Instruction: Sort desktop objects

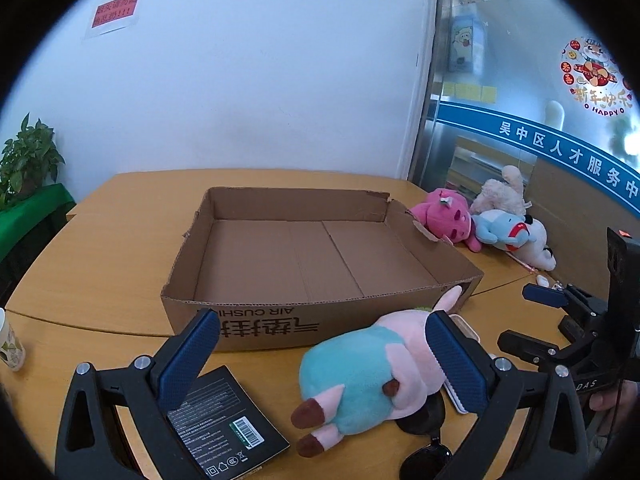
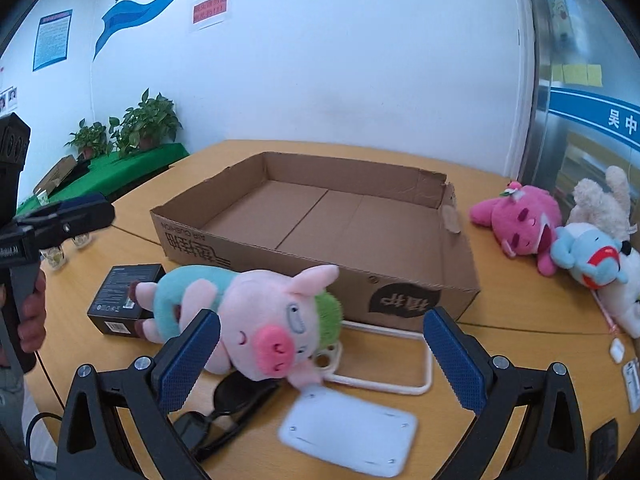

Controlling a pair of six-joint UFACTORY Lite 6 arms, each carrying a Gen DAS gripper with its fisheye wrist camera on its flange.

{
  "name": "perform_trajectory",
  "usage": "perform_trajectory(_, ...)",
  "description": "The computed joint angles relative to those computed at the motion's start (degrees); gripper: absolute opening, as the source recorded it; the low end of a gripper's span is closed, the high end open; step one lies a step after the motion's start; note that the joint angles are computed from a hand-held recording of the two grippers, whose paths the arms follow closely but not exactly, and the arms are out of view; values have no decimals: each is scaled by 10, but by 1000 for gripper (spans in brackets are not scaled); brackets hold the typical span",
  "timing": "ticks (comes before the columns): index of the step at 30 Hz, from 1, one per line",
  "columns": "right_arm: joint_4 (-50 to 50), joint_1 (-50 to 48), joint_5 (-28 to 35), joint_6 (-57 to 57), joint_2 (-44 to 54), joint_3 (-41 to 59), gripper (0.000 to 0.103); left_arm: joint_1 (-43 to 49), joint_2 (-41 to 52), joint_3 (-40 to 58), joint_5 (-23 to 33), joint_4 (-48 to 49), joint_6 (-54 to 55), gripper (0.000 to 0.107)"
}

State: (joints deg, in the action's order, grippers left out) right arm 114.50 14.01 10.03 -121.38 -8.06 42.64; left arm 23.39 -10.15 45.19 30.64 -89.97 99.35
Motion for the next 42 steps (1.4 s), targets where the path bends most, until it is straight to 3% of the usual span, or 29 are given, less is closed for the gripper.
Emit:
perform_trajectory(2, 42, 7, 8, -26, -9, -16, 103, 4, 8, 1, 15, 15, -14, 103)
perform_trajectory(6, 32, -7, 2, -18, 2, -11, 103, 5, 20, 2, 37, 28, -29, 103)
perform_trajectory(12, -33, -18, 17, 57, 10, -15, 103, -3, 35, 5, 41, 35, -42, 103)
perform_trajectory(19, 40, 1, 7, -13, 18, -18, 103, -18, 43, 0, 35, 39, -36, 103)
perform_trajectory(28, 42, 0, 7, -16, 29, -12, 103, -24, 66, 11, 35, 40, -35, 103)
perform_trajectory(37, 27, -4, 13, -6, 61, 8, 103, -35, 100, 27, 39, 54, -45, 103)
perform_trajectory(42, -27, -23, 34, 30, 108, 42, 103, -45, 164, 68, 45, 87, -89, 103)
